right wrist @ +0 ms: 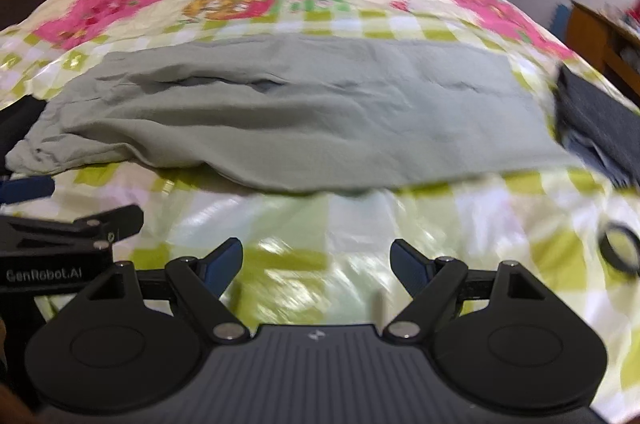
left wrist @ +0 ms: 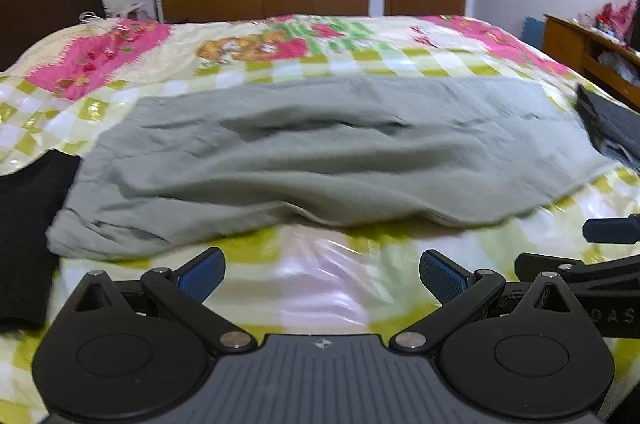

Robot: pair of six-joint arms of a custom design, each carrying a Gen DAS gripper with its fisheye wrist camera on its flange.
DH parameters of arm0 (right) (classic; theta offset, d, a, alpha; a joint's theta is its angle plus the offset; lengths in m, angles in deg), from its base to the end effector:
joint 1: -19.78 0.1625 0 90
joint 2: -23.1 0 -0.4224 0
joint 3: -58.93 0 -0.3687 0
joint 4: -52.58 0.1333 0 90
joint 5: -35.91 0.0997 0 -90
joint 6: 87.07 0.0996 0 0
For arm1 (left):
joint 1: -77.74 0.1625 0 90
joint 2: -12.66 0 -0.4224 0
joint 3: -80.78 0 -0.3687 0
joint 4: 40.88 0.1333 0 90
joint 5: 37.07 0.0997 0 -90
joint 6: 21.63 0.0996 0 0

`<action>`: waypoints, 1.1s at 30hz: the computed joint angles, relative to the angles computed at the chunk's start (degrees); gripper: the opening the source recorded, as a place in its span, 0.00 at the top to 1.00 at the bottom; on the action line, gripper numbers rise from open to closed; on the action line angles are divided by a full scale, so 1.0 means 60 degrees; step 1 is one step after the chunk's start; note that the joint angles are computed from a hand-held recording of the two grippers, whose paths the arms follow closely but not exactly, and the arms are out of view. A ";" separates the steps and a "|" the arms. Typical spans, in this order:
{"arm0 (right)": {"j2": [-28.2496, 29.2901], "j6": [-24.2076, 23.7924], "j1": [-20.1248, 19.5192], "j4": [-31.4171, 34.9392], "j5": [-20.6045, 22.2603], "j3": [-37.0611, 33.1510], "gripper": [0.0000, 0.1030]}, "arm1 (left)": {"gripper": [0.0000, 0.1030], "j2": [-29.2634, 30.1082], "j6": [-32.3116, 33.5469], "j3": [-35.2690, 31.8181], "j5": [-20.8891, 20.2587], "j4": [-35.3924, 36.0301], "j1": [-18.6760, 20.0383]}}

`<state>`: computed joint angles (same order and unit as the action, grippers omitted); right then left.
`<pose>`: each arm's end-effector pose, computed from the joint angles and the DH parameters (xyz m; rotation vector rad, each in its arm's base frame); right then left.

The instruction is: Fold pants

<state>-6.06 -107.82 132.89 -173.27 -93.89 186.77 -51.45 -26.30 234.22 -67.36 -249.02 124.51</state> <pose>0.2362 -0.3764 0.0031 0.6115 -2.2836 0.8064 -0.0459 -0.3690 0.1779 0.4150 2.1566 -1.0163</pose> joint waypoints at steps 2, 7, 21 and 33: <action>0.0071 -0.0349 0.0157 0.0290 0.0153 -0.0320 0.21 | 0.00 -0.0351 0.0668 -0.0157 0.0135 -0.0175 0.0376; 0.0378 -0.1133 0.0463 0.1599 0.0932 -0.1499 0.21 | 0.00 -0.0828 0.3217 -0.0827 0.0284 -0.1392 0.1726; 0.2789 -0.4394 0.1132 0.5145 0.2589 -0.5419 0.43 | 0.00 -0.1812 0.5725 -0.2234 -0.1835 -0.0309 0.5217; 0.3635 -0.4282 0.1449 0.6663 0.2485 -0.6653 0.79 | 0.08 -0.3679 0.6359 -0.2083 -0.3364 0.0880 0.5897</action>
<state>15.74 -133.51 141.58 -133.29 -78.98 146.85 -73.52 11.85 221.72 -87.54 -243.74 159.90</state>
